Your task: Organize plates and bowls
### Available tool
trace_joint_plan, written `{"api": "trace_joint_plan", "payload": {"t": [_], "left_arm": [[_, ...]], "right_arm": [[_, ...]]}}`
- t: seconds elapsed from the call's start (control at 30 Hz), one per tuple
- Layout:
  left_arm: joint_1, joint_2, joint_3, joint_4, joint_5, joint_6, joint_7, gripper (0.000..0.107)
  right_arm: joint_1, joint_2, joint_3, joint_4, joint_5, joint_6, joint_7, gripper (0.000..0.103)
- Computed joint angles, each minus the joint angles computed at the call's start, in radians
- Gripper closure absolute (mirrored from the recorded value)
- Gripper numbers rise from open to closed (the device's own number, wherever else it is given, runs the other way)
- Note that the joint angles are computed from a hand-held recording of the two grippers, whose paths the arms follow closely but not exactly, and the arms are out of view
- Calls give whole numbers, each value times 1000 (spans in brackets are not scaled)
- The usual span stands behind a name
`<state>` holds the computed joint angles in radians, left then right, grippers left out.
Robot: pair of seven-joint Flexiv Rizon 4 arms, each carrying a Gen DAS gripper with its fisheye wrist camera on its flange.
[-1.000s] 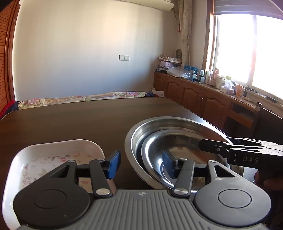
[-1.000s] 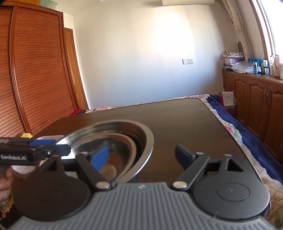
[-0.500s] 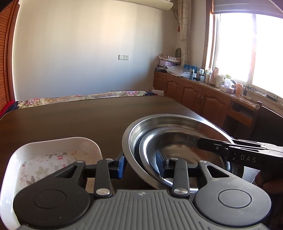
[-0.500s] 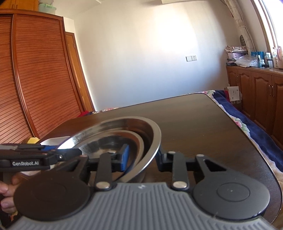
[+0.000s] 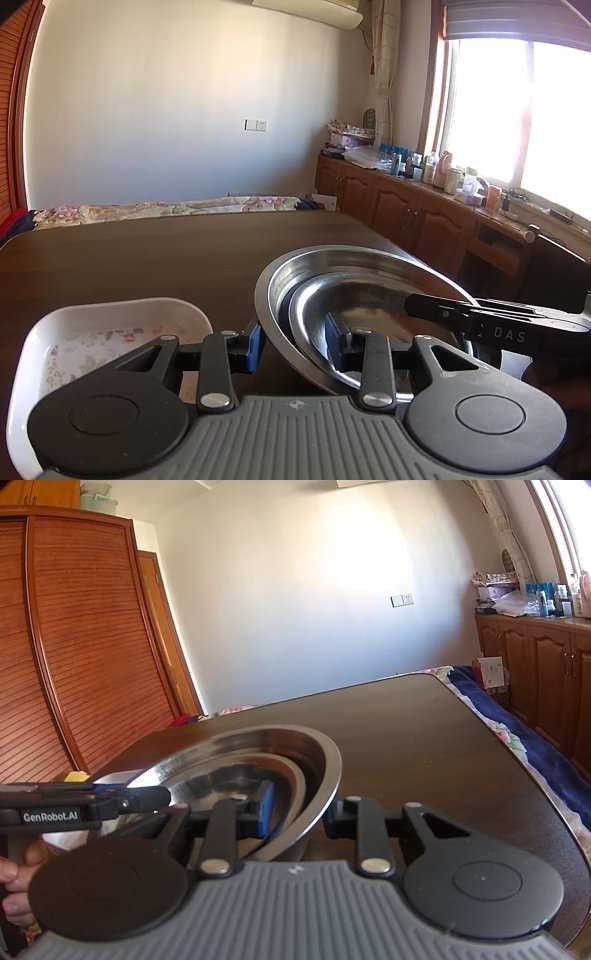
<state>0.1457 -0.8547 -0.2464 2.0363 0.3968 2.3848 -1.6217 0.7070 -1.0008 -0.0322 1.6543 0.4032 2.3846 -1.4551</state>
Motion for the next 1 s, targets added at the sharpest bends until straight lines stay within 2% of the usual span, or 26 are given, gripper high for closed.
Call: {"api": "trace_joint_plan", "payload": {"t": [0.47,1.0], "left_arm": [[24,31,1,-12,20,-12,-5,69],[44,105,75,92,-16,76,-20,69]], "right_arm": [[-3,14,-15,-30,-25,-30,-27,74],[19,23,-7,-62,-101,-59,-40,74]]}}
